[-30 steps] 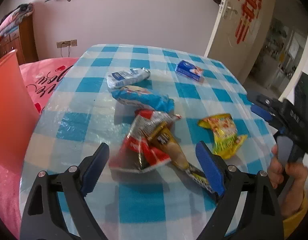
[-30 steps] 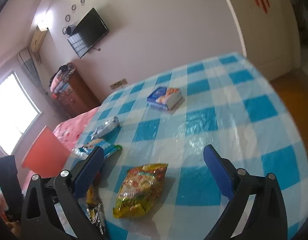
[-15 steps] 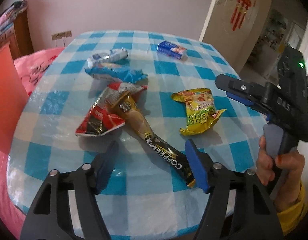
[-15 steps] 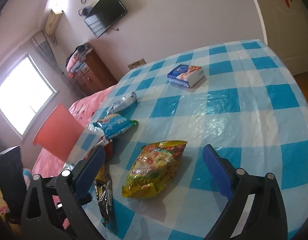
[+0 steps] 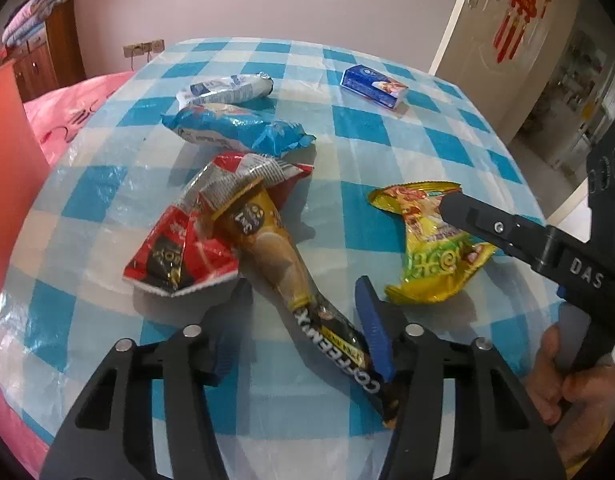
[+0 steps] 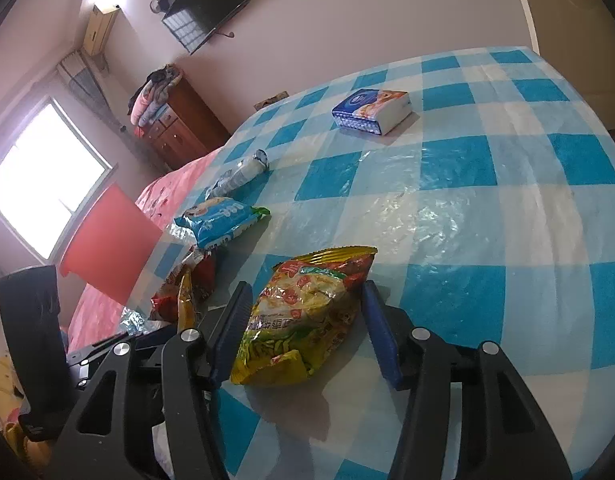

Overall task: Collect trash
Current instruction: 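Lower the left tool to the brown Coffeemix stick while the right tool approaches the yellow snack bag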

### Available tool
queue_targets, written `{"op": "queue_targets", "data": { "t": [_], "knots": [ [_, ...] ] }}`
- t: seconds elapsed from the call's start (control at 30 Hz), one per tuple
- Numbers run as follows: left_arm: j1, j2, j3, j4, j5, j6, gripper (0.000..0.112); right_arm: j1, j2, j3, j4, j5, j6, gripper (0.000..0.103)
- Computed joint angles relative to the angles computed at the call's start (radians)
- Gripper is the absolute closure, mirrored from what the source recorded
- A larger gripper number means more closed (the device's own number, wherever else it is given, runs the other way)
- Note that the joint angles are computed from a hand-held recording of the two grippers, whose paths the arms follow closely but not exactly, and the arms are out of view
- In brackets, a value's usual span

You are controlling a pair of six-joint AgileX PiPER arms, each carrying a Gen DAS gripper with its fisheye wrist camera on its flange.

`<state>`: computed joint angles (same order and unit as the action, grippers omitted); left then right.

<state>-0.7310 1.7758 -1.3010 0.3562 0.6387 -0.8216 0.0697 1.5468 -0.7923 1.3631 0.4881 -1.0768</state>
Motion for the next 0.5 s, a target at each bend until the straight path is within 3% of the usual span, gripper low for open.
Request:
{"op": "queue_targets", "data": {
  "t": [0.27, 0.5],
  "knots": [
    [-0.022, 0.050, -0.076, 0.087, 0.093, -0.068, 0.078, 0.041, 0.019, -0.033, -0.084, -0.041, 0.080, 0.046],
    [-0.056, 0.072, -0.091, 0.172, 0.130, -0.120, 0.080, 0.102, 0.041, -0.081, -0.245, -0.103, 0.212, 0.044]
  ]
}}
